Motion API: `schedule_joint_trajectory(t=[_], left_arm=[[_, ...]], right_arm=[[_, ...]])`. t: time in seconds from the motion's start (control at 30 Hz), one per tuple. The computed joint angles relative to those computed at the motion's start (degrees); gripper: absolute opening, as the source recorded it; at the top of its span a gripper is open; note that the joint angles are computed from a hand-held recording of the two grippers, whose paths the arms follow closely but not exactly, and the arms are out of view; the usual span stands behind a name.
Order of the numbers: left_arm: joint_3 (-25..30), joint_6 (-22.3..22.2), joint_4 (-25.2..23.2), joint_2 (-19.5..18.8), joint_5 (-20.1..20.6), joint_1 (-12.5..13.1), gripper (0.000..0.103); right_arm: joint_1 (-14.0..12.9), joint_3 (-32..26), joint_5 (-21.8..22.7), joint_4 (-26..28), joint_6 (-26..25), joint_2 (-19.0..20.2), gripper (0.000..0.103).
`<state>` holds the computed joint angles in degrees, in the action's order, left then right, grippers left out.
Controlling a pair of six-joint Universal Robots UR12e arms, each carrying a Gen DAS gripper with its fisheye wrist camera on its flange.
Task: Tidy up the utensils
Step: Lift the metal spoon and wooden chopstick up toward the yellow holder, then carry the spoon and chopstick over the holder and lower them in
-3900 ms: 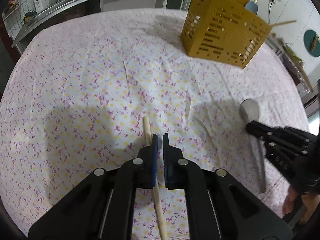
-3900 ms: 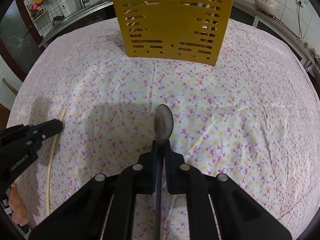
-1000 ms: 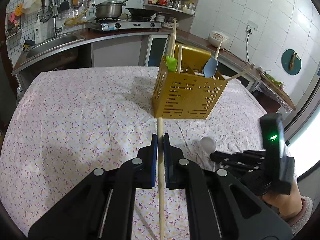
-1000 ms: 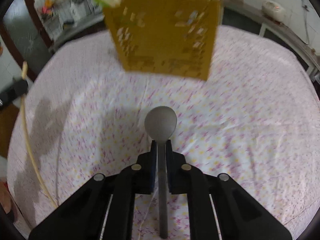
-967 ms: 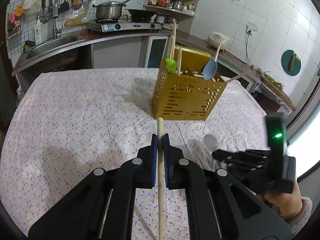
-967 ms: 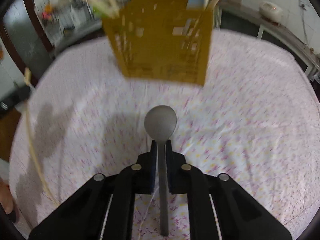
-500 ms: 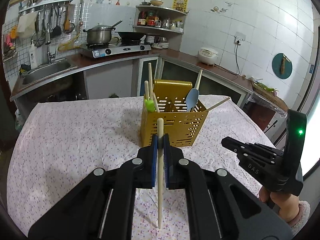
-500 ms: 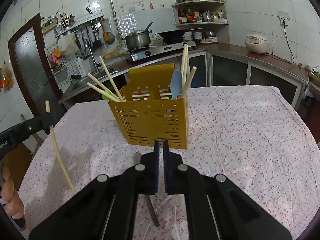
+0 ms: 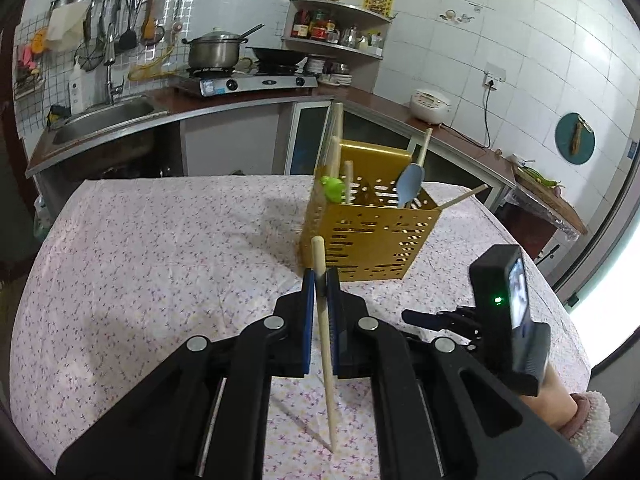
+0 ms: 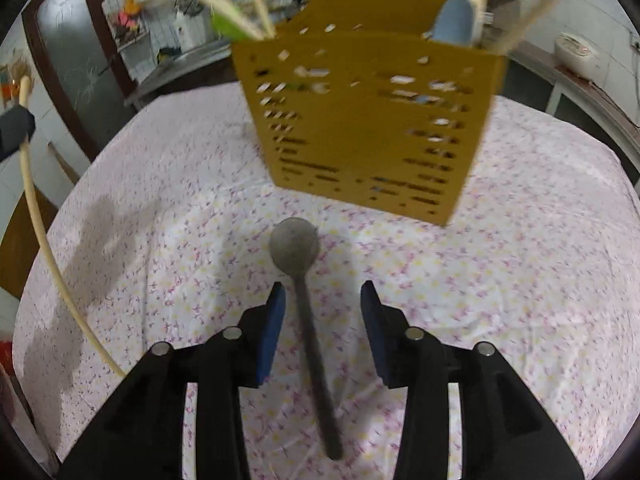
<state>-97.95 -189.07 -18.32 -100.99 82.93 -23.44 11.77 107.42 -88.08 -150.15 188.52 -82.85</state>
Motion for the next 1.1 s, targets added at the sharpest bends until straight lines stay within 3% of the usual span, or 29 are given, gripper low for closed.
schedule_joint_trajectory(t=[0.13, 0.17, 0.27, 0.37, 0.57, 0.73, 0.83, 0.97, 1.1], left_arm=[[0.2, -0.6, -1.3, -0.1, -1.2, 0.9, 0.005], [0.2, -0.5, -1.3, -0.1, -1.3, 1.0, 0.005], [0.5, -0.1, -1.5, -0.3, -0.9, 0.8, 0.005], [0.6, 0.0, -1.6, -0.3, -1.1, 0.8, 0.005], [1.1, 0.0, -0.7, -0.6, -1.2, 0.2, 0.005], [1.8, 0.9, 1.4, -0.8, 0.1, -1.1, 0.004], [2.4, 1.0, 2.1, -1.0, 0.4, -1.6, 0.004], [3.6, 1.3, 2.5, -1.3, 1.1, -2.0, 0.004], [5.4, 1.9, 3.0, -1.7, 1.7, -2.5, 0.004]], right_arm=[[1.2, -3.2, -1.9, 5.4, -2.4, 2.3, 0.037], [1.3, -3.8, -2.2, 6.5, -2.8, 2.7, 0.034], [2.2, -4.9, -5.4, 7.5, -3.8, 3.8, 0.008], [2.1, -4.1, -5.8, 6.4, -3.0, 2.9, 0.008], [0.7, 1.7, -3.9, -4.0, 0.3, -2.6, 0.008], [0.5, 5.8, -6.0, -18.0, 2.1, -6.3, 0.008], [0.6, 6.7, -8.3, -23.5, 1.8, -6.6, 0.008], [-0.3, 8.4, -7.6, -29.5, 3.3, -6.9, 0.008], [-1.1, 7.7, -7.7, -32.6, 4.8, -5.9, 0.008]])
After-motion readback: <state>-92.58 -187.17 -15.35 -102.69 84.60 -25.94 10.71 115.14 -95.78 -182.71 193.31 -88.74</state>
